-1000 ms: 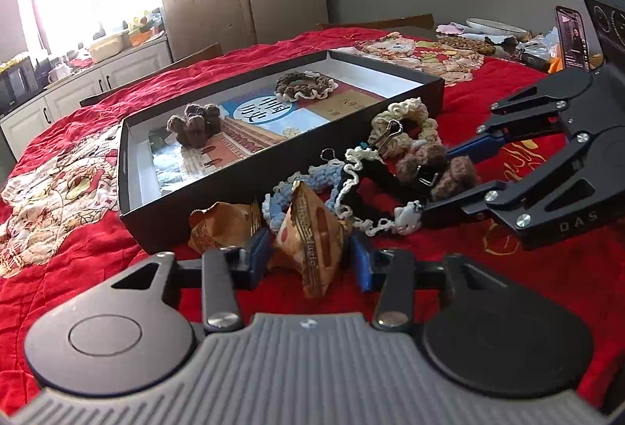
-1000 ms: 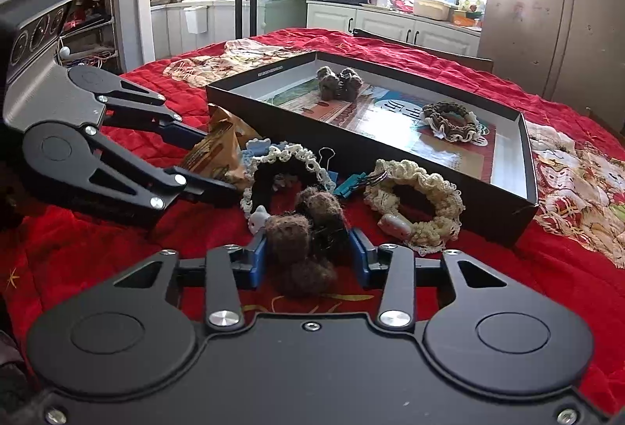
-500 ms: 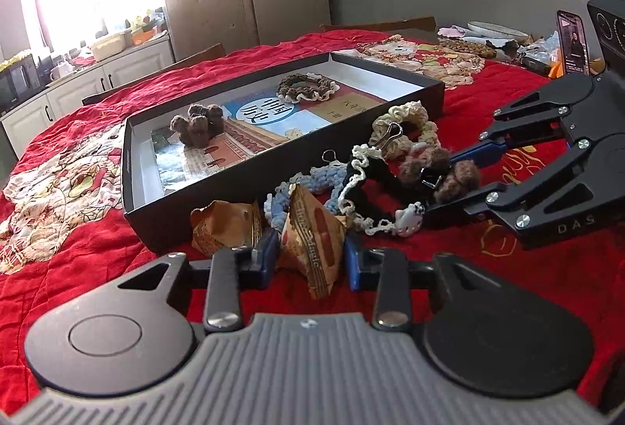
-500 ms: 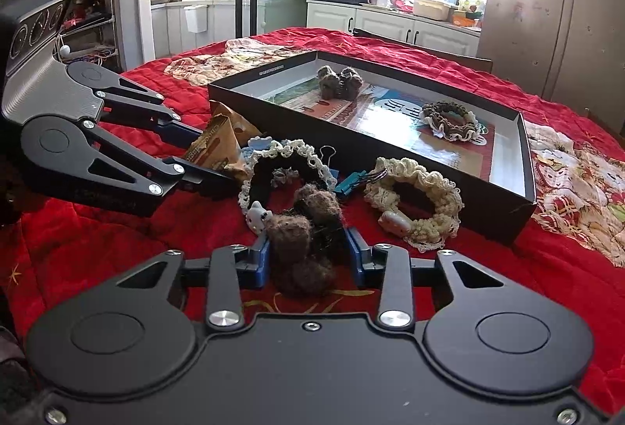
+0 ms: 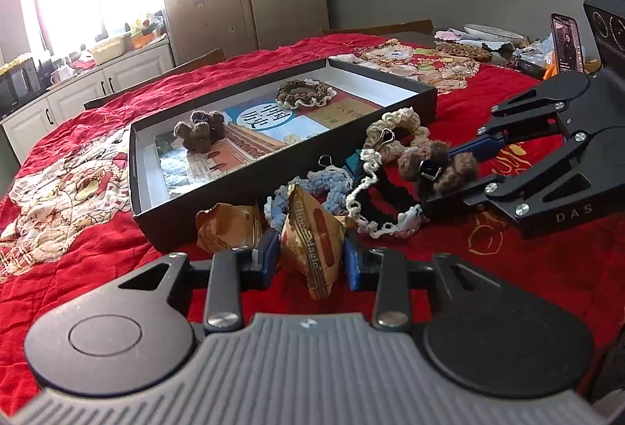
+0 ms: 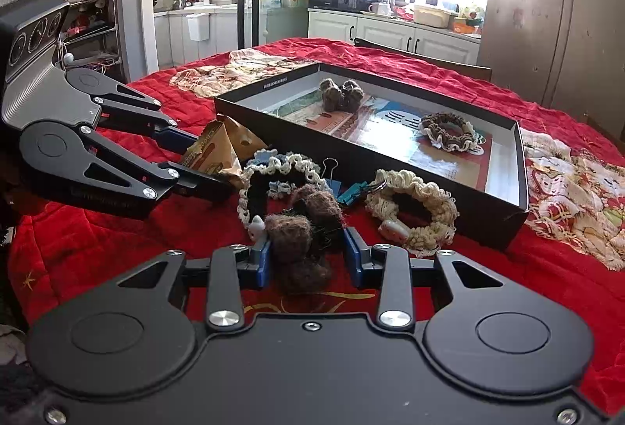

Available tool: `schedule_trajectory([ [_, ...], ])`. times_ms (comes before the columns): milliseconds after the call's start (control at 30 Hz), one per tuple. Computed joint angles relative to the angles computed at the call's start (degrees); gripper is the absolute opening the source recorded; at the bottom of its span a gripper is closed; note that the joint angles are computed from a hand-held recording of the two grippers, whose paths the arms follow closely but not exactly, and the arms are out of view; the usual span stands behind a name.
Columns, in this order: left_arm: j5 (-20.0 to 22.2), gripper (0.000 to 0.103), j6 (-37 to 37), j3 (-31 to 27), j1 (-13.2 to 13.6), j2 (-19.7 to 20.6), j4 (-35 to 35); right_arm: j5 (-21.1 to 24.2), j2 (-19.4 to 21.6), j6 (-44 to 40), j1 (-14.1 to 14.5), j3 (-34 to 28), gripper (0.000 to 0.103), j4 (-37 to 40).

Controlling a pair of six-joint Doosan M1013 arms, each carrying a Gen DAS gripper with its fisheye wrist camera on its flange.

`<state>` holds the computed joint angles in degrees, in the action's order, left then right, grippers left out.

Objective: Organize objects
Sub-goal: 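Grasp gold paper triangle packet with left tool while right tool grasps brown pompom tie, then lift and carry the packet and pompom tie over the black box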

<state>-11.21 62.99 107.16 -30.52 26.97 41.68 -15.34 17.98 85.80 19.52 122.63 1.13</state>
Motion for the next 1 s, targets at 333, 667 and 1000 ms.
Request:
schedule_trajectory([
  [333,-0.21,0.038,3.68,0.49,0.04,-0.86,-3.38,-1.21,-0.83,-0.38,-0.06,0.77,0.035,0.82],
  [667,-1.09,0.038,7.06,0.80,0.10,-1.61,-6.85,-2.24,-1.80,-1.56,0.14,1.43,0.035,1.78],
  [1000,-1.97,0.038,7.71,-0.47,0.06,-1.52,-8.03,-3.81,-2.81,-4.94,-0.04,1.23,0.035,4.72],
])
